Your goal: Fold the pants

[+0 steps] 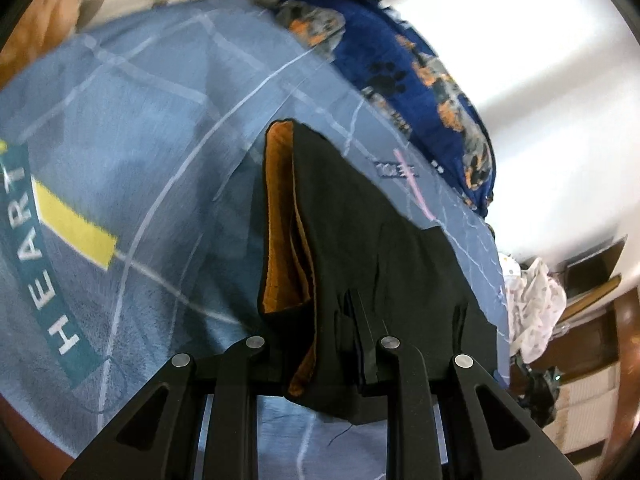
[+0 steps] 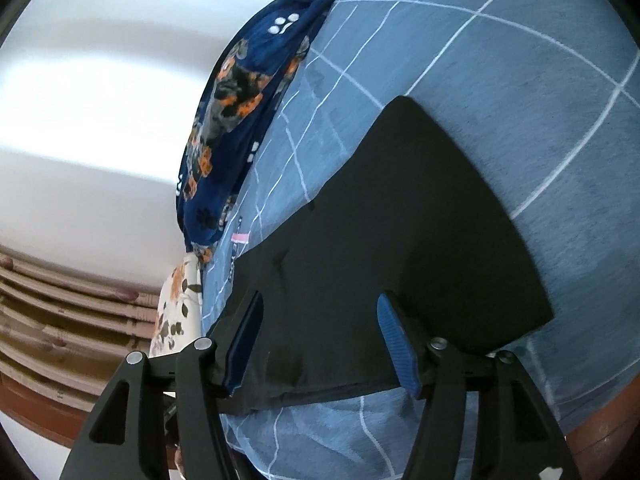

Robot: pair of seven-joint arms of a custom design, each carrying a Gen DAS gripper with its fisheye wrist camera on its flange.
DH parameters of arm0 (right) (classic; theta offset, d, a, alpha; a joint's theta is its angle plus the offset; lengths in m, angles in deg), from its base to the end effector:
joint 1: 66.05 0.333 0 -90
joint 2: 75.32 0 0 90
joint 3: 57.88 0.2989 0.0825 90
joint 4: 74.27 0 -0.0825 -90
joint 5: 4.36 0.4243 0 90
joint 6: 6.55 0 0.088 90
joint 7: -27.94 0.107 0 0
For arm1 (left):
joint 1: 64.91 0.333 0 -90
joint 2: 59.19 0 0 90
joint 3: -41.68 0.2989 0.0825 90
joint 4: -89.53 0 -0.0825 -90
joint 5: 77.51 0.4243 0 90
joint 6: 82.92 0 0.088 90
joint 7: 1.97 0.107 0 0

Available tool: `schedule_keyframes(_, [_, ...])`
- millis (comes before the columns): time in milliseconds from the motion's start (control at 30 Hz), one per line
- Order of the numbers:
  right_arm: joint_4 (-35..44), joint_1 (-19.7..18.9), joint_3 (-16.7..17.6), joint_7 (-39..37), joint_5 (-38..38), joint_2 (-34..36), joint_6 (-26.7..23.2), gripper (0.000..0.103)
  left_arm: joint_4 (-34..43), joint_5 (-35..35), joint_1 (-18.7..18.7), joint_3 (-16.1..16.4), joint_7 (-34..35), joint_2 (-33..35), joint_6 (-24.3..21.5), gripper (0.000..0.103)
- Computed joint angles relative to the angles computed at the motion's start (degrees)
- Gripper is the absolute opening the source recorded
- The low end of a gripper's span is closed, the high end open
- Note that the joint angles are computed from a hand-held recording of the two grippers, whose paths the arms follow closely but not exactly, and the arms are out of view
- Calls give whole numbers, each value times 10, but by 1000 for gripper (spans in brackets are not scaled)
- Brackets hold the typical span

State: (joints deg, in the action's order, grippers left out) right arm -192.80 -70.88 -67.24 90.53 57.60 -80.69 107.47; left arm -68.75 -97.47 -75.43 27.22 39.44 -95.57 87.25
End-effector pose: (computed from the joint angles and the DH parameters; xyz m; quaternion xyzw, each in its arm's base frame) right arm 0.5747 -0.0907 0.4719 -0.5413 0.6917 0.1922 0.4378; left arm 0.4010 -0.1583 0.4549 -0.8306 0.3806 -0.4045 0.0394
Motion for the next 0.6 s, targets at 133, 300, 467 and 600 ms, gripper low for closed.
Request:
schedule_keyframes(133, [-1,3,1,-14,0,-5,-6,58,19,24,29,-37,-25,-14,10,22])
schedule_keyframes(300, [6,5,-1,-19,16,-2,-31,58,73,69,58,-73,-32,6,10,22])
schedule_keyframes(467, [28,10,6,-28,27,9,-64,59,145,122,80,-107,-35,49,4,22])
schedule_keyframes(600, [52,18,15,-44,42,21,-107,59,206,163,90,-128,-42,94,4,22])
